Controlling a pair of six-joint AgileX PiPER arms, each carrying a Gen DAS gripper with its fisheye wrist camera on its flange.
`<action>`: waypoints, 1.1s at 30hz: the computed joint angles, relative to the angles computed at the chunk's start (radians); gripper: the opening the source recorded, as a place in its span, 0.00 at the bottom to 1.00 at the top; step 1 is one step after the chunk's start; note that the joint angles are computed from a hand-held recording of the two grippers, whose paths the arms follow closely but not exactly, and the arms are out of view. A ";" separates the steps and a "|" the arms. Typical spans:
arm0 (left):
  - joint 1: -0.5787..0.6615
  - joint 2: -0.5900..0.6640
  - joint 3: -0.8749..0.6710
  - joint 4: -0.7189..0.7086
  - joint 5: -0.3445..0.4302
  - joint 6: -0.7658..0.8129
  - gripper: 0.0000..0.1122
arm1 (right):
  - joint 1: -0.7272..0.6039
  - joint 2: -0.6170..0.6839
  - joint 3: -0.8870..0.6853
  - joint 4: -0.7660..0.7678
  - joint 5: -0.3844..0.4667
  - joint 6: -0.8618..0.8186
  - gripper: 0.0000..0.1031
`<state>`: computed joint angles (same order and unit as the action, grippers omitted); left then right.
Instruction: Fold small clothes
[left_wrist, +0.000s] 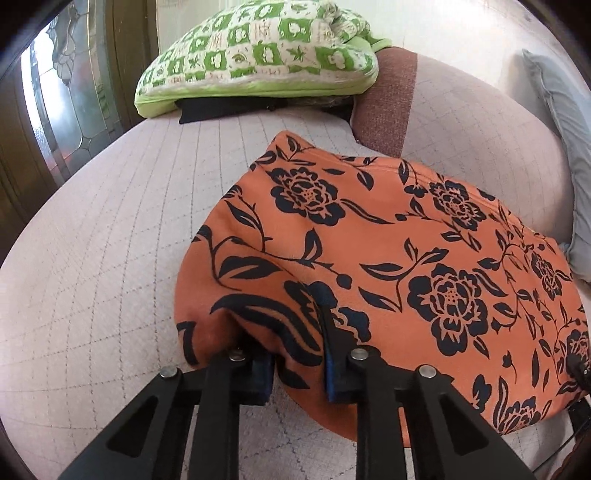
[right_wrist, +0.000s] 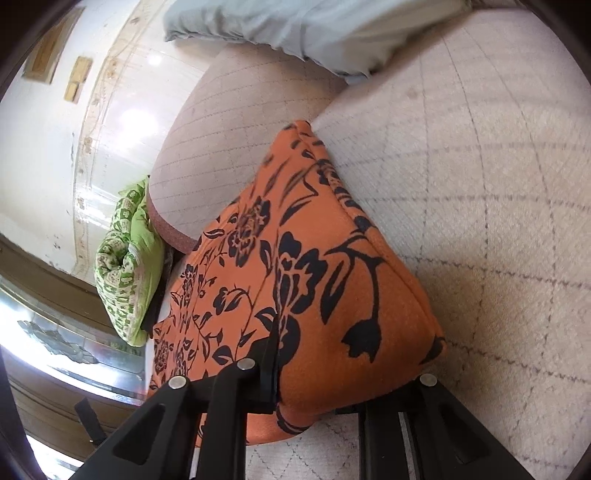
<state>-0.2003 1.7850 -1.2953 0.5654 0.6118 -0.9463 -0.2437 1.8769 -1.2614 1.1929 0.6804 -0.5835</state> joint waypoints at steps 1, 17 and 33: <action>0.002 -0.010 0.016 0.010 -0.013 -0.011 0.18 | 0.014 -0.020 0.006 -0.022 -0.026 0.005 0.17; 0.049 -0.214 0.257 -0.061 -0.150 0.072 0.17 | 0.088 -0.309 0.160 -0.193 -0.126 0.040 0.15; -0.221 -0.742 0.683 0.052 0.023 -0.071 0.17 | -0.171 -0.805 0.522 -0.291 0.122 0.060 0.15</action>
